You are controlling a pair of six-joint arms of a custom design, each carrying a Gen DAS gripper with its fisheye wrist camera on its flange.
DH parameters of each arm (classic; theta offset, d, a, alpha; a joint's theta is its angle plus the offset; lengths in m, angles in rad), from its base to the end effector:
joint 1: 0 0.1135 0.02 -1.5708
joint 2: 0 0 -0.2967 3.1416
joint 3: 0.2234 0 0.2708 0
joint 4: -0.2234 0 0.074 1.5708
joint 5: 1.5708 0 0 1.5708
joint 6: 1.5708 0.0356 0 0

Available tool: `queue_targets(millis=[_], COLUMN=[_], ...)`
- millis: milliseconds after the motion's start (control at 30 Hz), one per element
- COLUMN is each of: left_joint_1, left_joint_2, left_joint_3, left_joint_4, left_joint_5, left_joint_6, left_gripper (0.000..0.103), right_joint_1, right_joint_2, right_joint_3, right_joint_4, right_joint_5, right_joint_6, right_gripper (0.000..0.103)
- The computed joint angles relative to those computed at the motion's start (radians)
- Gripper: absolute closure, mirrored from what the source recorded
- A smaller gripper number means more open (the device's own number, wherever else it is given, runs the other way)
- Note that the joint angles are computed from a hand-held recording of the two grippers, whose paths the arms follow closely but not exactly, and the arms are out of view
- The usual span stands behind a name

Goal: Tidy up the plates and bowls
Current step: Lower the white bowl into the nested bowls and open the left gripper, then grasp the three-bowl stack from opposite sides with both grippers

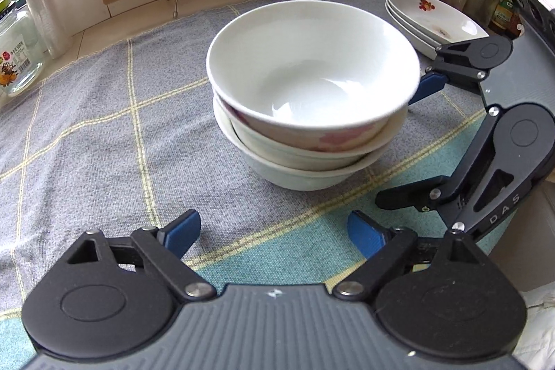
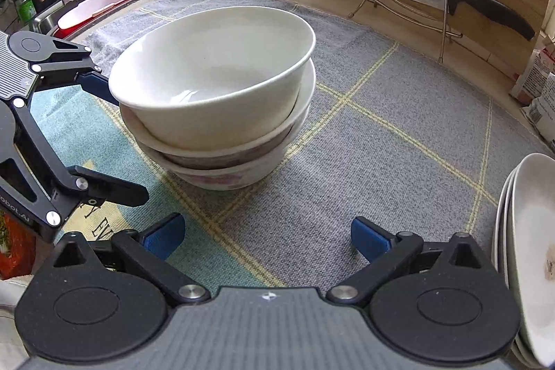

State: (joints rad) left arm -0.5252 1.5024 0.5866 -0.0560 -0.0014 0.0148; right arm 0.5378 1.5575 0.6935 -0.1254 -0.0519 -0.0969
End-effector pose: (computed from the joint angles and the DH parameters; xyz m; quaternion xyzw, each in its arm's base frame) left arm 0.2336 -0.1353 0.1461 0.2547 0.9209 -0.0738 0.2857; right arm 0.2510 0.1518 0.1568 -0.3059 0.9076 0.0869 0.2742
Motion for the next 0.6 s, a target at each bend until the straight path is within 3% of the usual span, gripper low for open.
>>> queue_targets(millis=[100,167,333,600], left_joint_1=[0.008,0.020,0.040,0.065], left_joint_2=[0.017,0.033,0.049,0.052], left_joint_3=[-0.004,0.009,0.020,-0.038], left_joint_4=[0.031,0.025,0.031,0.163], left_joint_5=[0.010,0.021,0.052,0.093], left_joint_6=[0.048,0.067,0.123,0.161], left_gripper=[0.009,0.001,0.000,0.000], right_joint_1=[0.021,0.021,0.009,-0.014], right_joint_2=[0.014,0.016,0.017,-0.019], right_joint_3=[0.003,0.012,0.008,-0.083], right_joint_4=[0.004,-0.013,0.000,0.127], right_joint_5=[0.032,0.032,0.017,-0.017], right_joint_6=[-0.011,-0.004,-0.028,-0.058], right_gripper=[0.000,0.000,0.000,0.000])
